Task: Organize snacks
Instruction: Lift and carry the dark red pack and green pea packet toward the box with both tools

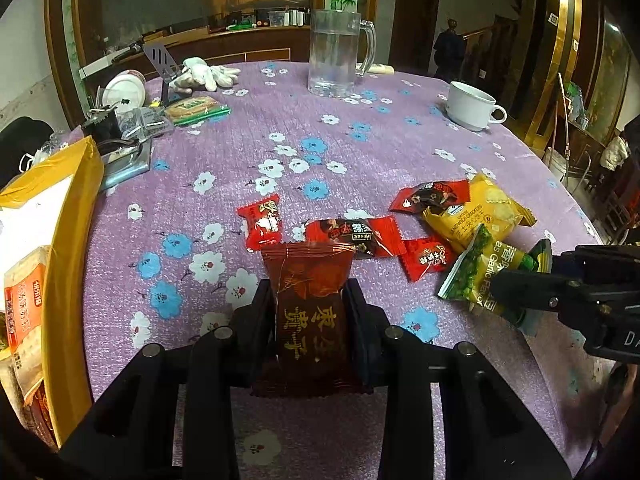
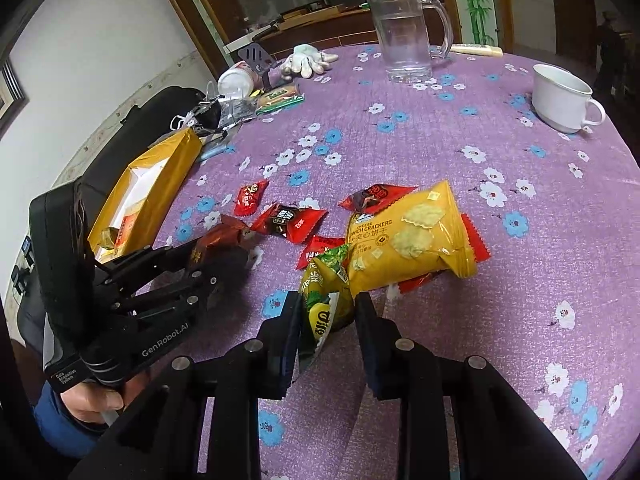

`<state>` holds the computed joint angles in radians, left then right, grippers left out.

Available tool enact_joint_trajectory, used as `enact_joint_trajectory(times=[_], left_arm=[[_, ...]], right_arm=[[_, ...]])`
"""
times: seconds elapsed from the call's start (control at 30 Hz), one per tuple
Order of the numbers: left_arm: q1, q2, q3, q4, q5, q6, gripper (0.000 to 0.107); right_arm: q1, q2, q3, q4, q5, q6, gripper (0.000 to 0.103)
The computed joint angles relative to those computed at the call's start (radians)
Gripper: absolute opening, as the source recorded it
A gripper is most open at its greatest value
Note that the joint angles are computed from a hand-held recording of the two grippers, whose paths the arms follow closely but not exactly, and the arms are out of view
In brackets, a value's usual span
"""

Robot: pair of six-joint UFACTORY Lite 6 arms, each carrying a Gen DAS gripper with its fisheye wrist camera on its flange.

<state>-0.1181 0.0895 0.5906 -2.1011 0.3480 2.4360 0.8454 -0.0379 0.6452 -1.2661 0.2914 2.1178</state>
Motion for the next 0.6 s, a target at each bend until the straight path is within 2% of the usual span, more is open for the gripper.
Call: enact_joint_trajectory(times=[0.27,0.6], left_arm=[[-0.02,-0.031,-0.026,-0.126,-0.01,0.121,0.032],[-0.083,-0.14,-0.107,-0.49,-0.03,0.479,0.032]], right_arm=[[0.032,-0.034,-0.017,-0.129,0.038,0.144,0.028],[0.055,-0.053,-0.025,-0.172,0.067,0.204,0.028]])
